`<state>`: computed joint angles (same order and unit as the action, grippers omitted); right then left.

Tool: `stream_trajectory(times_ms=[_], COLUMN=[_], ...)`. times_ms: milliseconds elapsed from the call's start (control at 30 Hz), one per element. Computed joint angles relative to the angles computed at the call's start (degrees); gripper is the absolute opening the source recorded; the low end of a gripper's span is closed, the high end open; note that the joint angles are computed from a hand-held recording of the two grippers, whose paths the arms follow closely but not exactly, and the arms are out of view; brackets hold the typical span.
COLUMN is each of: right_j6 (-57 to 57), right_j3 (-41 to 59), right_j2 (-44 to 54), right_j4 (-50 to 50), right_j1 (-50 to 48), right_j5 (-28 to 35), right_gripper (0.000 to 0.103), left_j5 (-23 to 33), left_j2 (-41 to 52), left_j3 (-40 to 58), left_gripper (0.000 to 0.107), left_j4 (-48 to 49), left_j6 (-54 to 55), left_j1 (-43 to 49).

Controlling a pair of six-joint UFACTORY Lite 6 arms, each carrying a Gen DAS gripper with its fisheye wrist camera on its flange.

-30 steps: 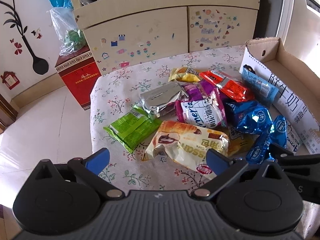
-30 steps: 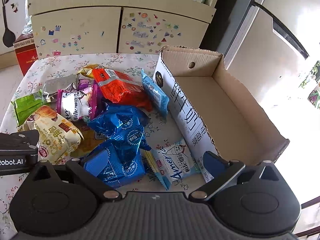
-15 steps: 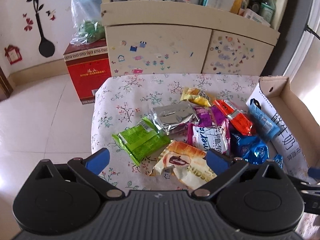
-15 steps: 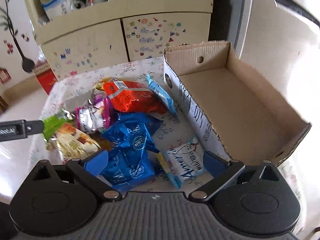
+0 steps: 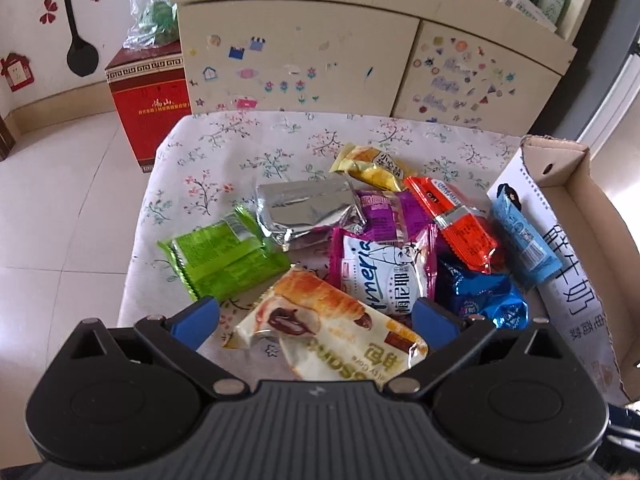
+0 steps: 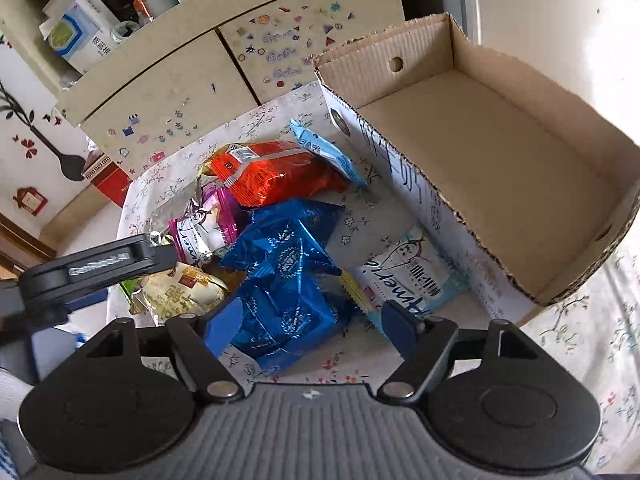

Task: Organize snacks
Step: 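Move the right tool down onto the blue foil bag while the left tool approaches the croissant bag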

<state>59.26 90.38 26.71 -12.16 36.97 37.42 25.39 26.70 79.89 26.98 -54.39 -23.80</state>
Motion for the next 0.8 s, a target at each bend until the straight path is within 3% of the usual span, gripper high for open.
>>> stream_trajectory(times_ms=[300, 500, 667, 800], right_j6=[0.42, -4.39, -22.12, -28.89], right_j3=[-0.12, -0.73, 0.42, 1.14], right_j2=[2.11, 2.27, 2.80, 2.43], right_j4=[1.45, 2.93, 17.96, 20.61], right_j1=[-0.56, 0.23, 0.20, 1.44], right_j5=[-4.61, -6.53, -3.92, -1.93], right_gripper=[0.060, 0.058, 0.058, 0.065], left_j5=[1.61, -0.29, -0.12, -1.36], left_j2=[0.01, -5.29, -9.59, -12.18], left_j3=[-2.77, -9.68, -14.49, -17.48], left_gripper=[0.102, 0.102, 0.102, 0.102], left_j4=[-0.55, -2.56, 0.06, 2.66], left_j6=[1.63, 6.09, 6.44, 4.76], left_j1=[1.60, 4.07, 5.64, 7.07])
